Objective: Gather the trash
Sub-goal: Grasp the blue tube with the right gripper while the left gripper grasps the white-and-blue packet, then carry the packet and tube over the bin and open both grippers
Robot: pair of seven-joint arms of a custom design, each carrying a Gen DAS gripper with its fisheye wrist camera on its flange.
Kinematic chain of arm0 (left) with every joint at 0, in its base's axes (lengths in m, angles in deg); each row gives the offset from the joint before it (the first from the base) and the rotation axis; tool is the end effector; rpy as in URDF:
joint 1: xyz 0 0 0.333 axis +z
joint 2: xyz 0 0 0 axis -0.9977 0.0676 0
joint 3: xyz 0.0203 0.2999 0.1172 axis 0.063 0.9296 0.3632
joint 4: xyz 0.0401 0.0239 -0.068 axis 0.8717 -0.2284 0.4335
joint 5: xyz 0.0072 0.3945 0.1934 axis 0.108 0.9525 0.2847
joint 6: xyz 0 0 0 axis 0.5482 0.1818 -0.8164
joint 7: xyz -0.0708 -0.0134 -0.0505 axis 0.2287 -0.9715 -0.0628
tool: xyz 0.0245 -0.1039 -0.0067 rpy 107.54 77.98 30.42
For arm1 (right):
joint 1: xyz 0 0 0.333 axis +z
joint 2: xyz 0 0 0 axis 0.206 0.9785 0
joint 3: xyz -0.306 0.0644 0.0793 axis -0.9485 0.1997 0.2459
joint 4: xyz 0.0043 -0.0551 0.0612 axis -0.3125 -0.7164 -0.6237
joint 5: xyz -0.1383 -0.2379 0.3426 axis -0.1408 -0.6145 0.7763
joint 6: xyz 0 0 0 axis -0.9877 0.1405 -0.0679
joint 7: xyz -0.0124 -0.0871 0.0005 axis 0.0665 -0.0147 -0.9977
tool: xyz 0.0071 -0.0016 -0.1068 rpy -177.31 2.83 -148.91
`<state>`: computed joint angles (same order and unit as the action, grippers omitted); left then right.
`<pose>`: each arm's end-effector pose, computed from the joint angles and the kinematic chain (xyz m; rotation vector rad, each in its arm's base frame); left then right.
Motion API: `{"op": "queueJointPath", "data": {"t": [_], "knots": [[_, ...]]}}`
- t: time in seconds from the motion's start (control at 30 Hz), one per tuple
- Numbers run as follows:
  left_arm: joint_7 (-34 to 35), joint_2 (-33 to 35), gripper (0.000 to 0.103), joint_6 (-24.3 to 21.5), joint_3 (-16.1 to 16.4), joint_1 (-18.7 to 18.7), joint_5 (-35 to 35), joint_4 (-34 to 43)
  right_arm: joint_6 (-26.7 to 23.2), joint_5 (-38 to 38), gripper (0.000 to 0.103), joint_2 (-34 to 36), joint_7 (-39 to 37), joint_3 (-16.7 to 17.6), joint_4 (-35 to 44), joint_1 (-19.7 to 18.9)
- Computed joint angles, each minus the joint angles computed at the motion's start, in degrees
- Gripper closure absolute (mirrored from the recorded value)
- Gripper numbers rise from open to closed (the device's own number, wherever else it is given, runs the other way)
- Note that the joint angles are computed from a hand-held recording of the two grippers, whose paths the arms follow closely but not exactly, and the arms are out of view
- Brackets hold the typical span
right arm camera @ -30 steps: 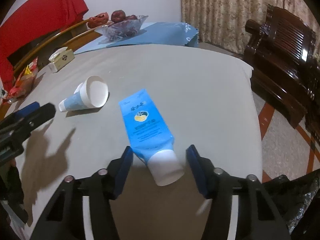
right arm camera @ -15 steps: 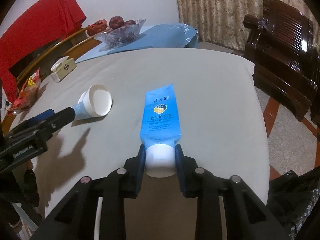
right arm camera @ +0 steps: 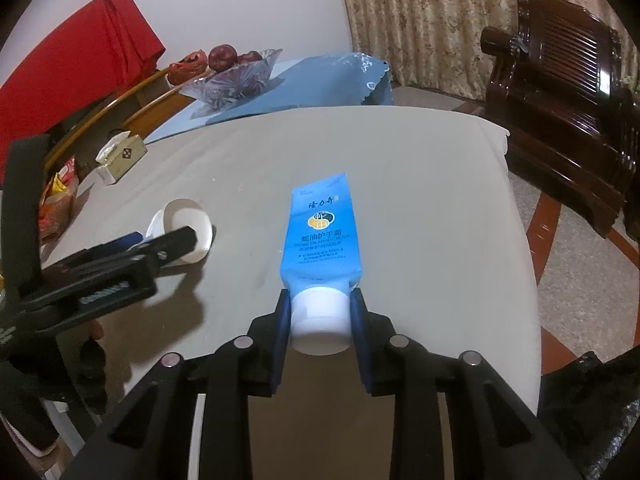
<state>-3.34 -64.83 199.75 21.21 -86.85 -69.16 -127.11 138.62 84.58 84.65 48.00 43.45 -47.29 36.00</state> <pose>0.5881 -0.0971 0.3672 -1.9164 1.7811 -0.7699 0.5683 0.2801 0.3768 -1.8416 1.5604 -0.3470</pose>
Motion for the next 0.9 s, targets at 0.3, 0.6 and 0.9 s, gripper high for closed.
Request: {"op": "queueJointPath", "data": {"t": [0.3, 0.6, 0.9], "knots": [[3.04, -1.09, 0.030, 0.95, -0.52, 0.01, -2.90, -1.30, 1.70, 2.18, 0.074, -1.41, -0.86, 0.78, -1.42, -0.40], [-14.10, -7.68, 0.030, 3.39, -0.91, 1.49, 16.76, -6.30, 4.08, 1.20, 0.074, -5.90, 1.11, 0.56, -5.92, -0.25], [-14.21, -14.50, 0.030, 3.99, -4.09, 2.71, 15.33, -11.06, 5.87, -4.63, 0.074, -12.40, 6.37, 4.01, -11.22, -4.63]]}}
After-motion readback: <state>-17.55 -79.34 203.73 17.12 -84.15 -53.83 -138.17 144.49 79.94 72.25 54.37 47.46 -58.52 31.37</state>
